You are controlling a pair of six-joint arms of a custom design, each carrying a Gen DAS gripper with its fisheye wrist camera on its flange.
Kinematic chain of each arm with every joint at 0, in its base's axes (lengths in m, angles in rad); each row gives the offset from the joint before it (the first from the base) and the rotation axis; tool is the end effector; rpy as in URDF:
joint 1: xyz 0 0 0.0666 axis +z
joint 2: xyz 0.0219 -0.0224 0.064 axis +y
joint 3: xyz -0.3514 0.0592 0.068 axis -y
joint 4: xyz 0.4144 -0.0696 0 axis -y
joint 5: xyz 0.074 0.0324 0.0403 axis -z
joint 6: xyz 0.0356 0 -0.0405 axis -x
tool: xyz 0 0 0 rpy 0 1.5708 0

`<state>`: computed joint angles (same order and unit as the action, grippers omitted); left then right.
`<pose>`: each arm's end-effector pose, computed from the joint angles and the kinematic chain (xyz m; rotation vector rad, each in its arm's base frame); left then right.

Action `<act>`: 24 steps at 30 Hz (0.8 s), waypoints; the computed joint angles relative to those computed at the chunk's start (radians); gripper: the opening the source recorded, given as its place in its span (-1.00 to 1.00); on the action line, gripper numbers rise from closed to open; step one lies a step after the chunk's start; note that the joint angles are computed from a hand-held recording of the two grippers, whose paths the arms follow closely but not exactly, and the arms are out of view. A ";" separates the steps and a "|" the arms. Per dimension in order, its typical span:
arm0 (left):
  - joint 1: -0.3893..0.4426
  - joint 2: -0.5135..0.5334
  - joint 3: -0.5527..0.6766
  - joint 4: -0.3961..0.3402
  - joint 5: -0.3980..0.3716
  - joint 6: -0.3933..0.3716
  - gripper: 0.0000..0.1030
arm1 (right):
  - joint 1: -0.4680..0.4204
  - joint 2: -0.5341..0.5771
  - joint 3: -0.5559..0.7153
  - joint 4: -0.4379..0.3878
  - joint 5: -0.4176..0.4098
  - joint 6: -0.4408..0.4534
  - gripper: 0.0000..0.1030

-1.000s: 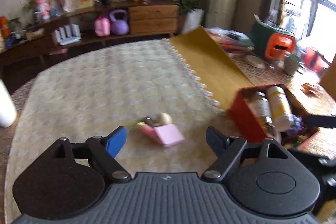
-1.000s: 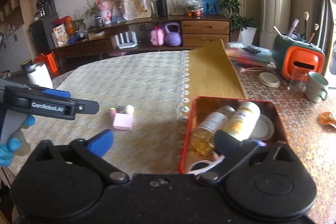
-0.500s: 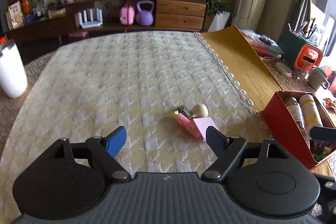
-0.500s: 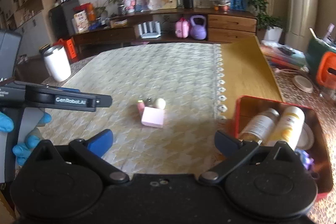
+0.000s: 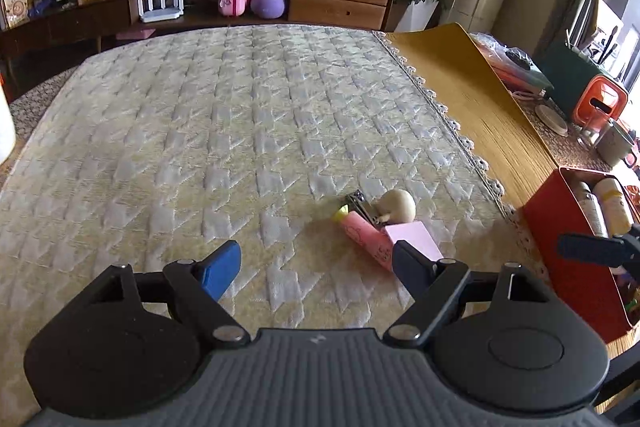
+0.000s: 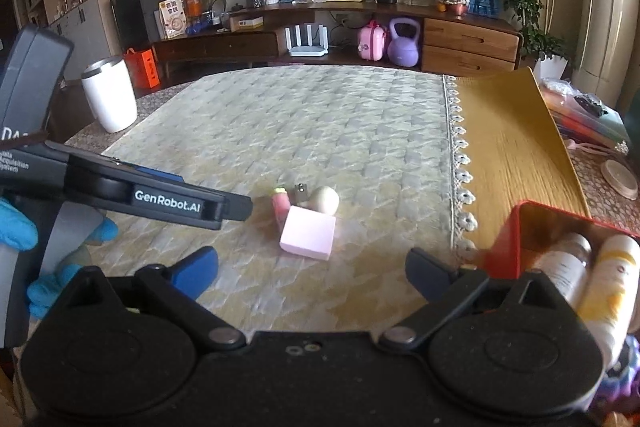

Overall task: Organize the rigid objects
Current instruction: 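Grasp the pink tube with the left gripper while the right gripper reaches to the pink block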

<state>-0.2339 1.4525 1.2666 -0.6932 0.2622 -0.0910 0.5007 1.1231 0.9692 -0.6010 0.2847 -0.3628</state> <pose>0.5077 -0.1309 0.3274 0.5098 2.3928 -0.3843 0.3728 0.1921 0.3390 -0.0162 2.2911 0.1159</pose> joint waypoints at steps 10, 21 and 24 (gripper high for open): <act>-0.018 0.073 0.050 0.010 -0.013 0.023 0.60 | -0.021 0.097 0.034 0.037 -0.050 0.058 0.64; -0.038 0.119 0.092 -0.016 -0.007 0.039 0.27 | -0.070 0.149 0.051 0.057 -0.113 0.000 0.33; -0.046 0.125 0.094 -0.018 0.003 0.043 0.18 | -0.074 0.154 0.050 0.061 -0.117 0.003 0.27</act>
<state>-0.2795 1.5772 1.3605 -0.7109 0.2652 -0.0483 0.4262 1.2770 1.0190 -0.5402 0.1678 -0.3601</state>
